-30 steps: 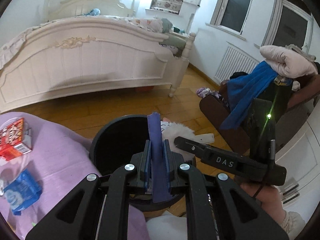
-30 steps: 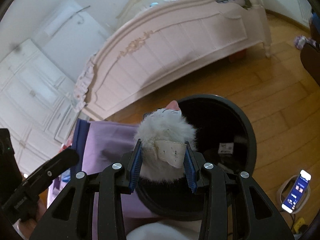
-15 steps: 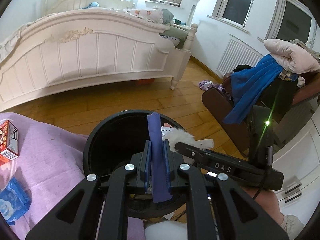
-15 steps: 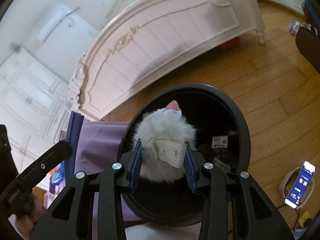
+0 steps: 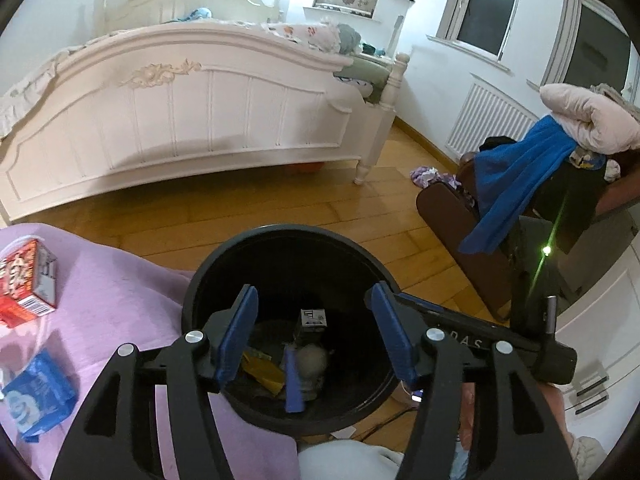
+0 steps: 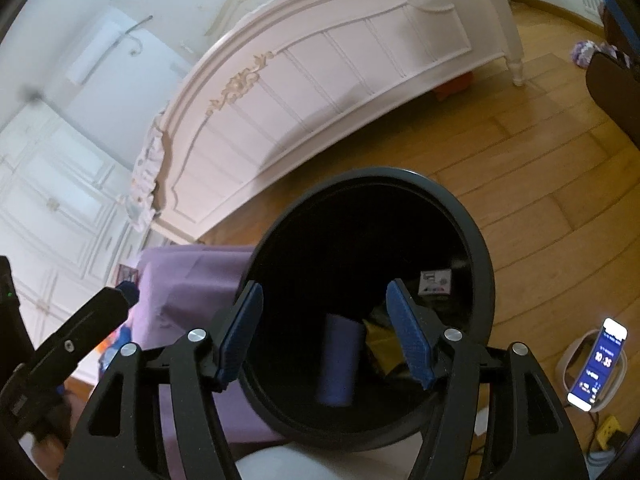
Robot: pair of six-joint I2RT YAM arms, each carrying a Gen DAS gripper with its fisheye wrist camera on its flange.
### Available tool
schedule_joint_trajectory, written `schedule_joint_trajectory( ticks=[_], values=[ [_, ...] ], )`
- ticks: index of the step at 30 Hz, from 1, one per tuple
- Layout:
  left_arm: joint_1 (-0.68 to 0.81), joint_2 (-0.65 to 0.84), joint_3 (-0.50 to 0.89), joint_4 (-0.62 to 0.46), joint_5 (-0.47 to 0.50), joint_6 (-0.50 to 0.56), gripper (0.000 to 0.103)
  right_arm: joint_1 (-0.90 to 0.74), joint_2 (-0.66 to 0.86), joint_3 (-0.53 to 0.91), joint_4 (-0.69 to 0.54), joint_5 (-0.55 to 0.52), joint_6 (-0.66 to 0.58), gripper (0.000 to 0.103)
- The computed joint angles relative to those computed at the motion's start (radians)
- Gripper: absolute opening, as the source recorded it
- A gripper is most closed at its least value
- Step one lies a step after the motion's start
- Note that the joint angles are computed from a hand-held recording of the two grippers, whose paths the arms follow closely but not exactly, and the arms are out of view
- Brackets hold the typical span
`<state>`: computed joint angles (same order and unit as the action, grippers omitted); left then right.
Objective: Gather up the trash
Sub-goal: 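Carry the toy and comb over the black bin and open both tools, then grasp the white spray pump with the left tool while the right tool grasps the purple bottle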
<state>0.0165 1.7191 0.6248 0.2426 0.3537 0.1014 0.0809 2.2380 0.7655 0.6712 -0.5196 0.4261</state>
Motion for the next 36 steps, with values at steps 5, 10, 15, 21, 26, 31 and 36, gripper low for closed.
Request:
schedule_joint_trajectory(
  ticks=[5, 10, 15, 21, 26, 31, 36],
  values=[
    [0.077, -0.129, -0.083, -0.018, 0.049, 0.013, 0.065, 0.051, -0.079, -0.05, -0.006, 0.008, -0.011, 0.065],
    [0.255, -0.284, -0.157, -0.101, 0.141, 0.066, 0.065, 0.16, -0.172, -0.076, -0.052, 0.036, -0.027, 0.065],
    [0.593, -0.394, -0.182, -0.217, 0.274, 0.2, 0.072, 0.31, -0.252, -0.051, -0.131, 0.077, -0.048, 0.075],
    [0.984, -0.254, -0.07, -0.317, 0.376, 0.395, 0.072, 0.499, -0.279, 0.077, -0.277, 0.157, -0.1, 0.08],
    [1.19, -0.059, 0.075, -0.398, 0.399, 0.533, 0.071, 0.624, -0.24, 0.235, -0.414, 0.181, -0.131, 0.08],
    [1.27, 0.099, 0.205, -0.467, 0.367, 0.646, 0.064, 0.773, -0.168, 0.454, -0.598, 0.217, -0.195, 0.08],
    [1.278, 0.209, 0.313, -0.558, 0.354, 0.693, 0.048, 0.896, -0.025, 0.735, -0.803, 0.254, -0.22, 0.074]
  ],
)
